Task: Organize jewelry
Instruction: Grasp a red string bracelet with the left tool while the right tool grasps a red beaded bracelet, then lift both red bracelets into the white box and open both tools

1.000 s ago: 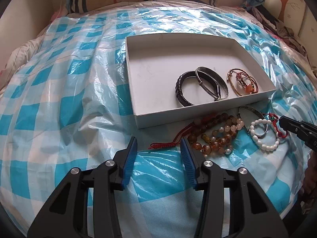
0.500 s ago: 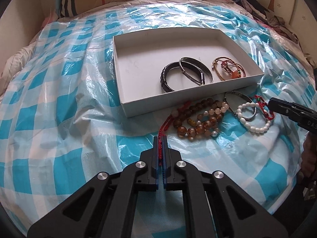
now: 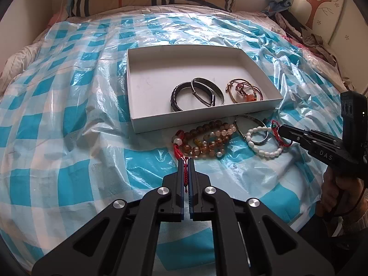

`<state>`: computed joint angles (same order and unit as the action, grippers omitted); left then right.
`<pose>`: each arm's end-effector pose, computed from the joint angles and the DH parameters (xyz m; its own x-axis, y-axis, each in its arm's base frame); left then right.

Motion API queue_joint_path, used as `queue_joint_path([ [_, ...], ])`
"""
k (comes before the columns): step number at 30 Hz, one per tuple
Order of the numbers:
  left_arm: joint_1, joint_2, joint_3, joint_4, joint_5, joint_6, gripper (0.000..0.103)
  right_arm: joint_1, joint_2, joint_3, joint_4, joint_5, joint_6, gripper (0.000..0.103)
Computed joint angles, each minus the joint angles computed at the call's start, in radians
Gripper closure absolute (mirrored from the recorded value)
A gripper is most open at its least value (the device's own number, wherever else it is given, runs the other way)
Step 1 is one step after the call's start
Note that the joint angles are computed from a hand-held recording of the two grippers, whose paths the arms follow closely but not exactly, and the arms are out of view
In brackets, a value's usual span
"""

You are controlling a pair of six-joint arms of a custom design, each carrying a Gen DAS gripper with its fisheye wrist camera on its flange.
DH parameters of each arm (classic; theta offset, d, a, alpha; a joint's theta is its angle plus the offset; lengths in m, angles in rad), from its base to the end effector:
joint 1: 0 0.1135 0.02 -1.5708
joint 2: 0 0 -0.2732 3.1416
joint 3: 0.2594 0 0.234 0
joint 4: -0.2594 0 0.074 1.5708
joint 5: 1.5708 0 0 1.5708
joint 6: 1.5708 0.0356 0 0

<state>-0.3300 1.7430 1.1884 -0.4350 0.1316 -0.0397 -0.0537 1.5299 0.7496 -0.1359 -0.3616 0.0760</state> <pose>0.3303 -0.1181 0.2232 -0.8055 0.2343 -0.5442 0.3577 0.9245 -0.1314 0.2774 -0.0023 0.1849 -0.8024 0.1143 -0.5858 -0.1042 0.9396 0.3261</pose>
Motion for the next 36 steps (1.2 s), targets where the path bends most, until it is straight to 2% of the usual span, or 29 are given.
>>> queue_joint_path([
  [6, -0.012, -0.049, 0.004, -0.004, 0.016, -0.013, 0.1, -0.034, -0.057, -0.008, -0.043, -0.024, -0.001, 0.094],
  [19, -0.029, -0.083, 0.029, -0.006, 0.048, -0.034, 0.1, -0.053, -0.141, 0.0, -0.056, -0.069, 0.03, 0.094],
  [29, -0.05, -0.036, 0.096, 0.014, 0.065, -0.044, 0.1, -0.037, -0.127, 0.026, -0.023, -0.082, 0.063, 0.094],
  [36, -0.053, 0.026, 0.189, 0.021, 0.078, -0.051, 0.1, -0.024, -0.087, 0.066, 0.01, -0.081, 0.071, 0.094],
])
